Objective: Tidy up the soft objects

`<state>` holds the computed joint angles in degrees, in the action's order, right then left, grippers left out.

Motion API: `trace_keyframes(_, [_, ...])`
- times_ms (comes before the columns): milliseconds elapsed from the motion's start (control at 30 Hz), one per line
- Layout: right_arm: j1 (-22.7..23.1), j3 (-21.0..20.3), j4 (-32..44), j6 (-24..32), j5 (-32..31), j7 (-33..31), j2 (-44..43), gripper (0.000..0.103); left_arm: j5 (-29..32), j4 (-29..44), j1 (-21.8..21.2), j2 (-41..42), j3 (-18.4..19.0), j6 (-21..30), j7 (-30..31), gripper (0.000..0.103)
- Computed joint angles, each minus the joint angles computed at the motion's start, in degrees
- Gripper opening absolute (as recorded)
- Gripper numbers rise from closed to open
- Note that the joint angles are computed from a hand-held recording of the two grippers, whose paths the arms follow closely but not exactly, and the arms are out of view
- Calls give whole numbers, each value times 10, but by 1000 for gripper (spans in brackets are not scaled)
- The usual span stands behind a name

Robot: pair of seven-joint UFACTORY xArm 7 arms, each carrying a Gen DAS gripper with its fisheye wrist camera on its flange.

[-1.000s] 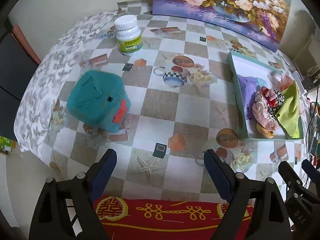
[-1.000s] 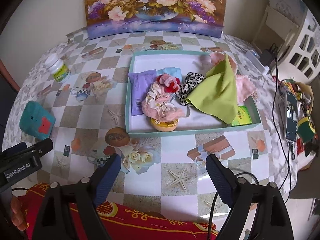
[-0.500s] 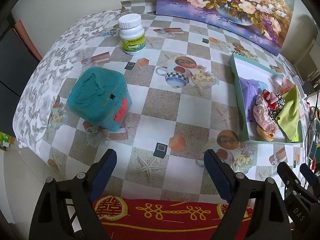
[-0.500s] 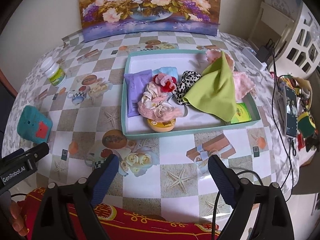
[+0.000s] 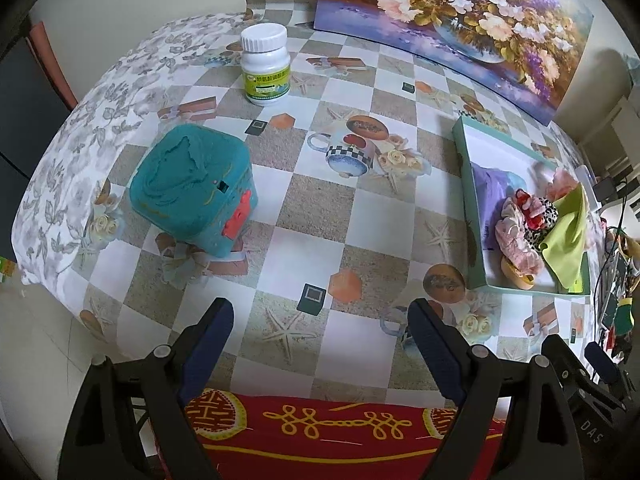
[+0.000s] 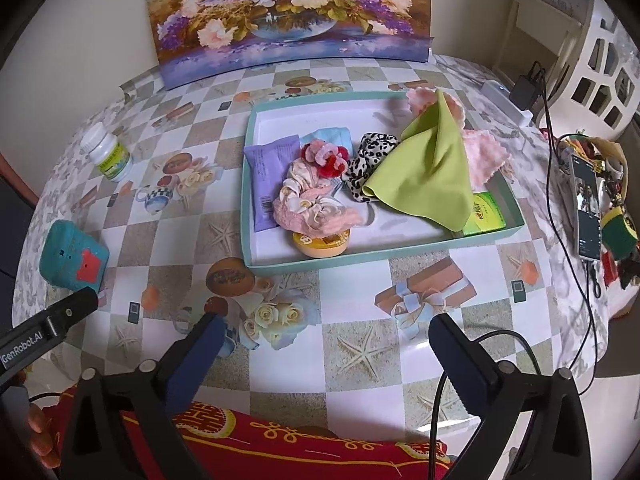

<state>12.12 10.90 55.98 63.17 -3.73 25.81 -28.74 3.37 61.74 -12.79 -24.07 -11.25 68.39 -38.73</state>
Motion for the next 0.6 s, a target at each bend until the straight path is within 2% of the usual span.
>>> trace_keyframes(600, [-3, 5, -2, -2, -11, 9, -7, 103, 62, 25, -9, 15, -26, 20, 5, 89])
